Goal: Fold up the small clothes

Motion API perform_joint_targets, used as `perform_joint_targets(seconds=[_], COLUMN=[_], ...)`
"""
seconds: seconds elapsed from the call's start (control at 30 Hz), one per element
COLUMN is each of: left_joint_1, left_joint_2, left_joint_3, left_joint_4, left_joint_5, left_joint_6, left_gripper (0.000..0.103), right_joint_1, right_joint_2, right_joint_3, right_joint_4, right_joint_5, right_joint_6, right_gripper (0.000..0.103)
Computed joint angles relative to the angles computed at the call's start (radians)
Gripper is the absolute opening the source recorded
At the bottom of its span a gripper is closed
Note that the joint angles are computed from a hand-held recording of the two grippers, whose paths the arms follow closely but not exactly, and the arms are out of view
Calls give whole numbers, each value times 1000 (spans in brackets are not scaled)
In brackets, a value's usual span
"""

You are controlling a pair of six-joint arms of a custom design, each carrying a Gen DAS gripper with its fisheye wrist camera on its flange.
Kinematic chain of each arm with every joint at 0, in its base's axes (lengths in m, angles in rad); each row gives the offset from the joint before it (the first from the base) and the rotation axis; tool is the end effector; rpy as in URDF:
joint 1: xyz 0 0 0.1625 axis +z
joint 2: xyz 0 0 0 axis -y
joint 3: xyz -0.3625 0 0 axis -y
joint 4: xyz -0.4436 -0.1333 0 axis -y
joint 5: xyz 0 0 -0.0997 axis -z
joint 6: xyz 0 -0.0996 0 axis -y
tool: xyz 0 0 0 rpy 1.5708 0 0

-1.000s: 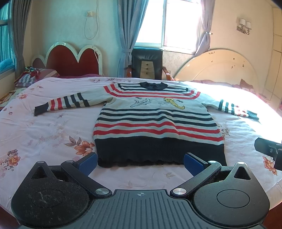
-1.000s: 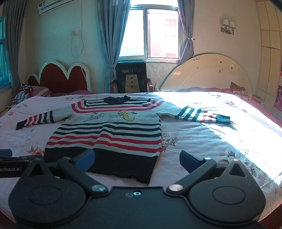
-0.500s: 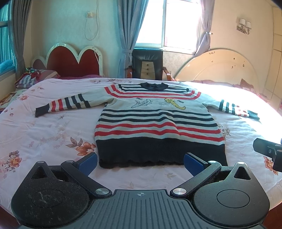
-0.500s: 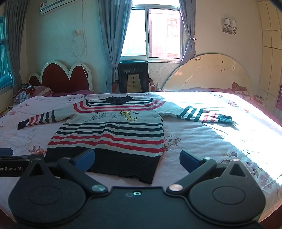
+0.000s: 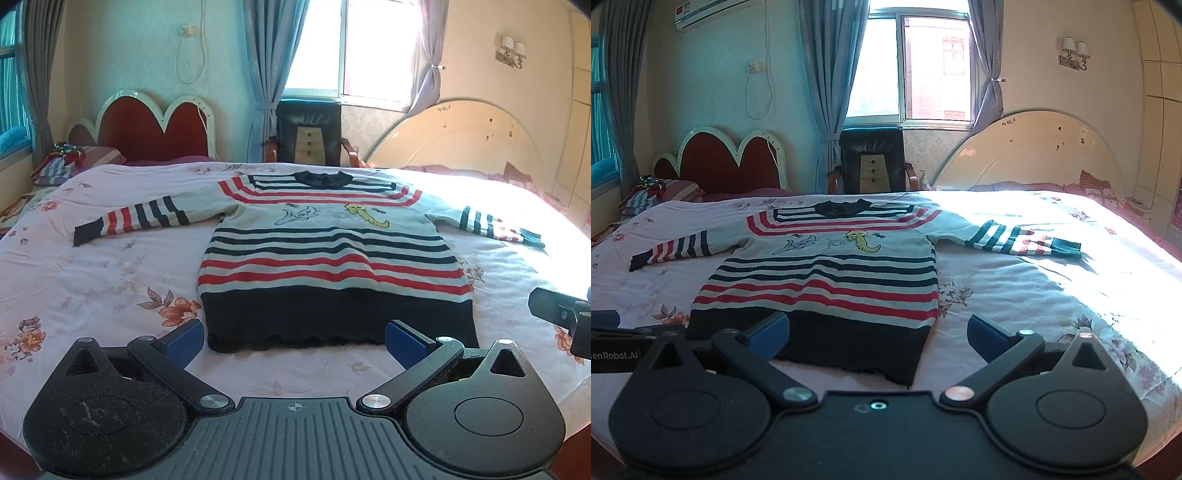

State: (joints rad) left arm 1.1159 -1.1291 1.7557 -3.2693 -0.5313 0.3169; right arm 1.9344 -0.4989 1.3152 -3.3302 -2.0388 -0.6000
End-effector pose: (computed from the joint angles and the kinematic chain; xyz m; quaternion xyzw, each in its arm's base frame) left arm -0.0695 -0.6409 0.2935 0.0459 0.7868 -0.4716 0.3954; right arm 0.3503 -0.6720 0.0412 0.3082 -0.8167 0.4144 0.2572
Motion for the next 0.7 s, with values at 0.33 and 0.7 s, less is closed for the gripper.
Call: perform_joint_targets(seconds=[0.33, 0.7], left_joint_1=[4, 55], left_joint_2=[27, 147], left_joint_3=[-37, -227], left_joint_4=[17, 110], left_joint_5=[-1, -144], left_joint_6=[0, -66], left_gripper=[103, 103], right_joint_1=[-1, -46], right_joint_2=[3, 53], right_joint_3=[-4, -135], right_joint_4=[-1, 1], right_joint_5=[-4, -23], right_joint_6=[-3, 20], right_gripper=[102, 102])
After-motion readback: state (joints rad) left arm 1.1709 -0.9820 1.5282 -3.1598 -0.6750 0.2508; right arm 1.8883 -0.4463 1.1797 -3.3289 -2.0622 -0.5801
